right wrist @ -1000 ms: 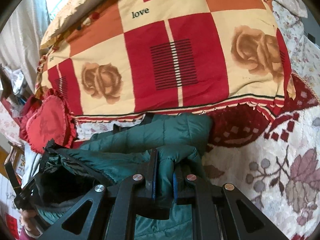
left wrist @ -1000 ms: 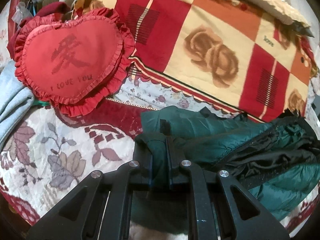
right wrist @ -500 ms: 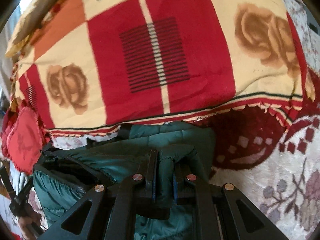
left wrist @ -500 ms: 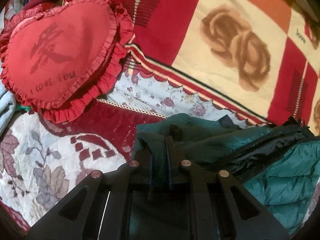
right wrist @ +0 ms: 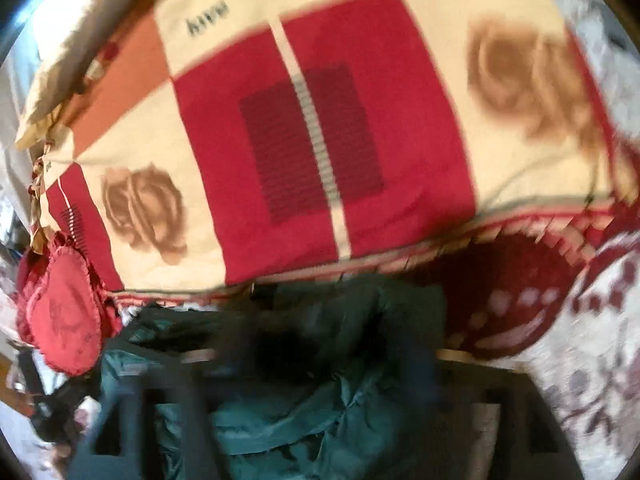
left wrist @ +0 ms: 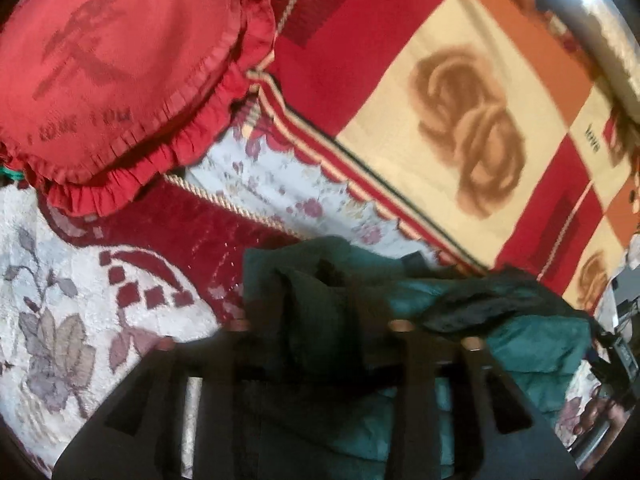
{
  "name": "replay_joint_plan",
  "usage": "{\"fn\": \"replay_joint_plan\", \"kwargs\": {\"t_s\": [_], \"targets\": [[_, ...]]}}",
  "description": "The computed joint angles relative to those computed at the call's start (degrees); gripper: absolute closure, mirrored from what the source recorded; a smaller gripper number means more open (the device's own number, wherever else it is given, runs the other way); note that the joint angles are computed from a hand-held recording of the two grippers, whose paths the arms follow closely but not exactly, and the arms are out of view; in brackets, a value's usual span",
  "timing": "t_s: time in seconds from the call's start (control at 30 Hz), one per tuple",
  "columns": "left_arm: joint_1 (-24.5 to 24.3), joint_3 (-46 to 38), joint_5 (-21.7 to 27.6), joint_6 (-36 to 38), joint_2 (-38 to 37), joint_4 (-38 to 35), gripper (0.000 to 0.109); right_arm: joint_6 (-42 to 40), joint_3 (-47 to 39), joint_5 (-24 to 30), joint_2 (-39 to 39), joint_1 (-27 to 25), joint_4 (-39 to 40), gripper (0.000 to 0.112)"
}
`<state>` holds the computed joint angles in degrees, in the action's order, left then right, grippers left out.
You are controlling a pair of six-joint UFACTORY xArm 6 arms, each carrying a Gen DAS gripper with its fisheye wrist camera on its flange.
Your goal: Fold large clothes
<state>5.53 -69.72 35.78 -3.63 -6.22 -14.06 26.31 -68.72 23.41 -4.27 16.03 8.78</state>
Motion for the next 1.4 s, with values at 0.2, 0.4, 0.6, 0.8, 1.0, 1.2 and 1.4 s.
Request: {"fn": "replay_joint_plan", "kwargs": {"t_s": [0.2, 0.4, 0.6, 0.8, 1.0, 1.2, 1.4], "targets": [[0.4, 6.7, -6.2, 1.4, -8.7, -0.1, 0.037, -9.8, 2.4, 0.6, -5.6, 5.2, 3.4, 0.030], [-2.5, 12.2, -6.1, -0.9, -12.4, 4.3, 0.037, -18.6, -3.2, 4.9, 1.8, 13.7, 2.2, 0.047], [-5.2, 10.3, -2.1, -13.6, -5.5, 24.9, 0.037, -0.7, -14.7, 10.0, 15.3, 15.0, -20.2, 0.053], [-3.2, 11.3, -6.4, -13.6, -2.2, 20.0, 0.028, 1.5, -19.5, 9.6, 22.6, 12.7, -18.9, 0.053], [-3.9, 10.5, -3.9, -15.0, -2.6, 22.1, 0.028, -1.1, -18.6, 11.2, 20.8, 12.1, -14.9, 0.053], [-4.8, 12.9, -4.9, -14.0, -8.2, 21.5, 0.029, 1.6, -5.5, 6.0, 7.2, 11.1, -17.4, 0.053], [-8.2, 15.0, -7.3, -17.9, -10.7, 28.1, 0.028, 3.3, 2.1, 7.1, -0.3, 8.7, -20.2, 0.053]]}}
